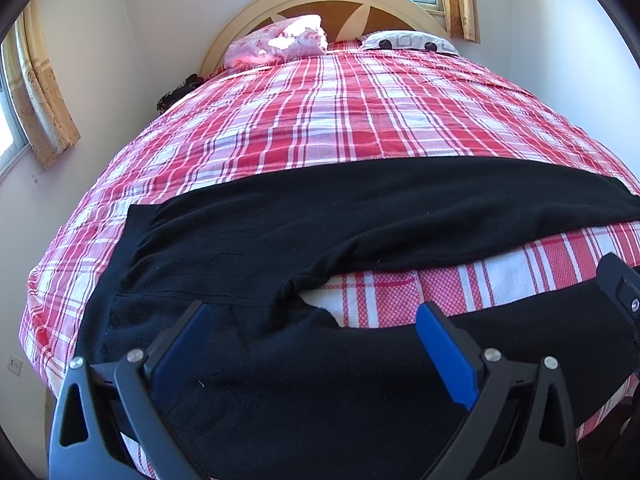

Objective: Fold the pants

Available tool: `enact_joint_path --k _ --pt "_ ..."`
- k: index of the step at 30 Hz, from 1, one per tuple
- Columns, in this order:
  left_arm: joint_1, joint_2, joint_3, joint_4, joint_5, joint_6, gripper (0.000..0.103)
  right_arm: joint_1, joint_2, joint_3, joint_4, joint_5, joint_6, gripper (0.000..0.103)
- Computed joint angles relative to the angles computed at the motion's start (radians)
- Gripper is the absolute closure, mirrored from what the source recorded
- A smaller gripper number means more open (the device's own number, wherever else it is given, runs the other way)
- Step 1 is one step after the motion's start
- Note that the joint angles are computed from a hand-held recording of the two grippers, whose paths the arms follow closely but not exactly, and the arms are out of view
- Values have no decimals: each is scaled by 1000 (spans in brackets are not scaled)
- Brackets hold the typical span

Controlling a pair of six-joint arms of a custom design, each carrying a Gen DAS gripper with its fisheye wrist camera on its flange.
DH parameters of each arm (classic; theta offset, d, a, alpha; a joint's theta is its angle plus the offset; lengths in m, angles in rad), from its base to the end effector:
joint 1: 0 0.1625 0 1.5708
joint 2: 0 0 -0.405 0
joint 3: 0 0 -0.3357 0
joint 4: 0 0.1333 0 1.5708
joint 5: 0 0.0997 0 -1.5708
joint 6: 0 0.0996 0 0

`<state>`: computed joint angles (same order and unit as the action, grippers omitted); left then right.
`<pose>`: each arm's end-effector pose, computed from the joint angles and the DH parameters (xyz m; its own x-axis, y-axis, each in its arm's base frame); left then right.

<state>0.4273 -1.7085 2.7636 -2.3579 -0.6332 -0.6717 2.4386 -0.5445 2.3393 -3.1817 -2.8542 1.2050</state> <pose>-0.0848 -0.2733 0.1884 -0.5860 0.2421 -0.7733 0.6552 0.7030 -0.2765 0.3027 -0.2070 -0.0010 -0.7181 0.4757 0.5080 -0.2221 0.5352 -0.8150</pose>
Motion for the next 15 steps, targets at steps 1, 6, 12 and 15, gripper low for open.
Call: enact_joint_path --k 1,6,12,15 --pt "1 1 0 -3 0 3 0 0 1 0 -1 0 -2 1" --pt "2 1 -1 -2 -1 2 0 -2 4 -3 -6 4 -10 1" --pt "13 15 -3 -25 -7 13 0 -3 6 -8 -6 11 -11 1" --pt "19 18 -4 -33 -10 20 0 -9 7 -4 -31 14 -31 1"
